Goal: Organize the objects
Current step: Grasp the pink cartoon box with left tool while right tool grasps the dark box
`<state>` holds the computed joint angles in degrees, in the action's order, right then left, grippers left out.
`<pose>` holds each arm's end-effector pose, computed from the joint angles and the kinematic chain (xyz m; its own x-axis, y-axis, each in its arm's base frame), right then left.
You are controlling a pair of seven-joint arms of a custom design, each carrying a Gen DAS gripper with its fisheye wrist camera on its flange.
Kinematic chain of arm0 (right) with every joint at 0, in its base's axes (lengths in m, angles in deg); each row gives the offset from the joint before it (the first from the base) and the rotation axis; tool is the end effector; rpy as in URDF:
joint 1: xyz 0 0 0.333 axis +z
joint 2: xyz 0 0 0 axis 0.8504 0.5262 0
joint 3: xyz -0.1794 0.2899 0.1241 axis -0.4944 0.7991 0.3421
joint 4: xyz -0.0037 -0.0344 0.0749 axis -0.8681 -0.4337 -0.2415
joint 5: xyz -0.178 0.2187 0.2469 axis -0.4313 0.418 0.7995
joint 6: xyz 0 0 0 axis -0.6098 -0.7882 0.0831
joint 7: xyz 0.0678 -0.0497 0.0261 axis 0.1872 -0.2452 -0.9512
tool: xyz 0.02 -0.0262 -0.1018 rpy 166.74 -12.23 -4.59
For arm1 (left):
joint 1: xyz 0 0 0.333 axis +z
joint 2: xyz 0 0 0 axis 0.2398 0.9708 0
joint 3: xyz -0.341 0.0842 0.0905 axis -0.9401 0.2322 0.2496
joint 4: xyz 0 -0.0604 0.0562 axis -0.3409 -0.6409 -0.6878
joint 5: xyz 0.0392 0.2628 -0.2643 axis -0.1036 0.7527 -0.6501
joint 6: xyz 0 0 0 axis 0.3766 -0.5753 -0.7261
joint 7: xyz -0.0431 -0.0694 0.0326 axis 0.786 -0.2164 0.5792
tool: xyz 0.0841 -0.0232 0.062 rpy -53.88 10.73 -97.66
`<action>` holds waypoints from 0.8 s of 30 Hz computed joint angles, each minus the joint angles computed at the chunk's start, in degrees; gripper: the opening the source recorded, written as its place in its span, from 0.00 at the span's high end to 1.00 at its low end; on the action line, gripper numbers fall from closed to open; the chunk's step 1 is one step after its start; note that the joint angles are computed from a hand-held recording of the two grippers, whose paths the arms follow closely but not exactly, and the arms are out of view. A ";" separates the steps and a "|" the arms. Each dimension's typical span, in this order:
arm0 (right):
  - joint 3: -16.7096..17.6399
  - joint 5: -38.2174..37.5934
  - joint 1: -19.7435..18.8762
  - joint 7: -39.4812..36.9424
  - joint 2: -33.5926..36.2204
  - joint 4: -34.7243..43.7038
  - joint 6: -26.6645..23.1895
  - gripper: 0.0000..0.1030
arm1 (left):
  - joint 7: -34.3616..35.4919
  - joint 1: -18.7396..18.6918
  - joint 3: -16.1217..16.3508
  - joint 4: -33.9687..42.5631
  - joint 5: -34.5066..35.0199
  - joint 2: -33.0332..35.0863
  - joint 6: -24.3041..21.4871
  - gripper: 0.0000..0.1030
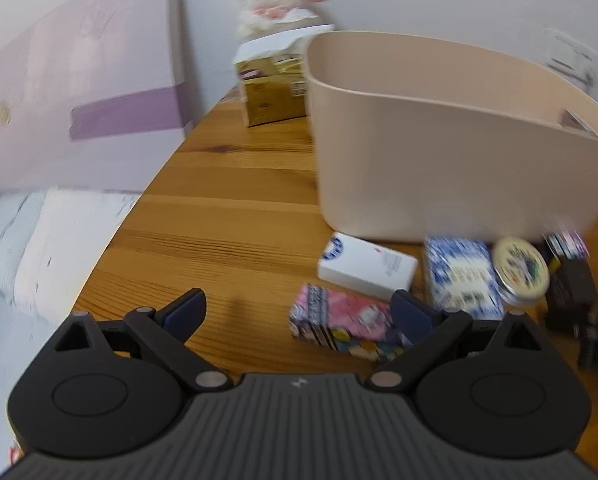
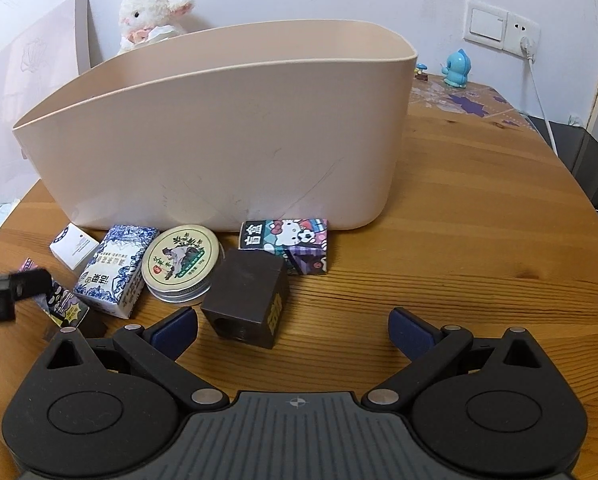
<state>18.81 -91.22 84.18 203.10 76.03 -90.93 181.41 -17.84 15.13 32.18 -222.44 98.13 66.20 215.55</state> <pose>0.4653 0.3163 0.4367 0.0338 -0.9969 -0.0714 -0.7551 0.0214 -0.6553 0.4557 -0.1459 0.4753 0.1162 -0.9916 -0.0568 -0.7246 -0.0455 -0.6876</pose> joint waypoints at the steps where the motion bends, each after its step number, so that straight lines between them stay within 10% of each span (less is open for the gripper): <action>1: 0.00 -0.31 0.11 0.32 0.08 0.08 -0.12 0.00 | 0.70 -0.23 0.37 0.39 -1.74 0.45 -0.15 0.04; 8: -0.04 -1.78 0.21 1.19 0.21 0.29 -0.93 0.00 | 11.96 -3.57 2.16 0.08 -13.39 2.42 -0.57 0.04; 16: -0.43 -6.24 0.52 5.69 0.97 1.14 -1.59 0.00 | -1.98 -0.10 -1.85 -3.81 -1.81 -3.74 -3.40 0.05; 21: -0.12 -9.36 1.04 7.27 1.74 2.12 -3.71 0.01 | 9.94 -4.48 2.52 -7.12 -19.24 -5.64 -1.74 0.12; 24: -0.06 -11.43 1.33 8.61 1.58 2.20 -4.15 0.13 | 8.54 -1.07 -1.35 -7.21 -16.91 -6.22 -2.26 0.23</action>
